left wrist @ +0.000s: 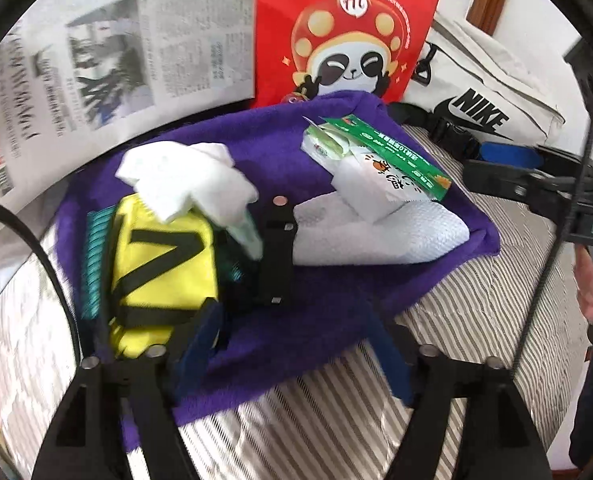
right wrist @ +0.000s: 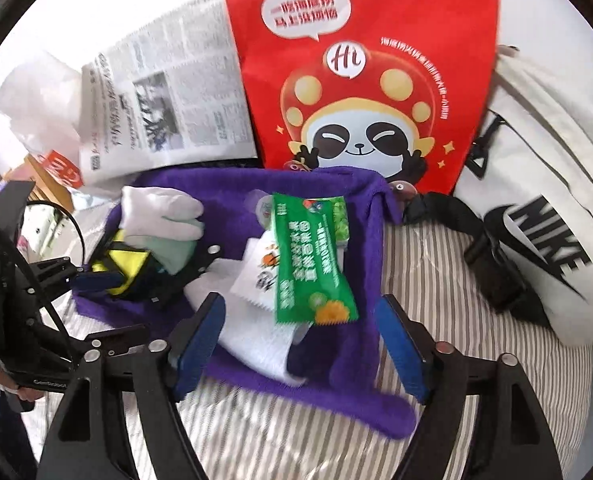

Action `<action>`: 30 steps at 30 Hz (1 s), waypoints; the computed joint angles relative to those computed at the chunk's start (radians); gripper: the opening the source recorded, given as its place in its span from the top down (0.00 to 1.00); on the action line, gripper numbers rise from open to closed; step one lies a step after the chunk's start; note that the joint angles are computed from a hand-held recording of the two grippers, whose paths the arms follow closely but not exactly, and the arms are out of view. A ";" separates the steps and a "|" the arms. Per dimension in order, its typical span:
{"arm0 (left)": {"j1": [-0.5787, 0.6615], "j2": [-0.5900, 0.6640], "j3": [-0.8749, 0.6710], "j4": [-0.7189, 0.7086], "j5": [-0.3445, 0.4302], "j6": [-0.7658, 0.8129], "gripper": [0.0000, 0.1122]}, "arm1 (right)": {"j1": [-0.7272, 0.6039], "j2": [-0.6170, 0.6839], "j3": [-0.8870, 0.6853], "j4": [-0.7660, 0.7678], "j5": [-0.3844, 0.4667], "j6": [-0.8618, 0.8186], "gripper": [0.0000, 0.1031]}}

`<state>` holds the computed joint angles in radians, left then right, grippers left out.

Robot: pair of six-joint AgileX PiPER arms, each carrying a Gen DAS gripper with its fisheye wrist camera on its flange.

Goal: Organize soft objects

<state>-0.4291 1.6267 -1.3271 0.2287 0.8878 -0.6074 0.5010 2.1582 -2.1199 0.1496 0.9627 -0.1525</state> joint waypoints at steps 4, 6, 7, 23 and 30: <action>-0.043 -0.082 0.053 0.059 0.031 -0.105 0.28 | 0.034 -0.121 0.173 -0.079 -0.061 0.092 0.14; -0.063 -0.134 0.088 0.060 0.024 -0.152 0.26 | 0.064 -0.163 0.234 -0.137 -0.065 0.143 0.12; -0.084 -0.172 0.117 0.067 0.019 -0.189 0.23 | 0.075 -0.188 0.271 -0.158 -0.078 0.166 0.11; -0.539 -0.379 0.205 0.396 0.241 -0.793 0.14 | 0.200 -0.568 0.785 -0.422 -0.187 0.607 0.00; -0.681 -0.382 0.182 0.468 0.314 -0.927 0.14 | 0.207 -0.671 0.878 -0.457 -0.173 0.648 0.00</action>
<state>-1.1102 1.2445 -1.1451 0.6966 1.2018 -1.5346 0.7082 1.4874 -1.2420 -0.3074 0.7900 0.4953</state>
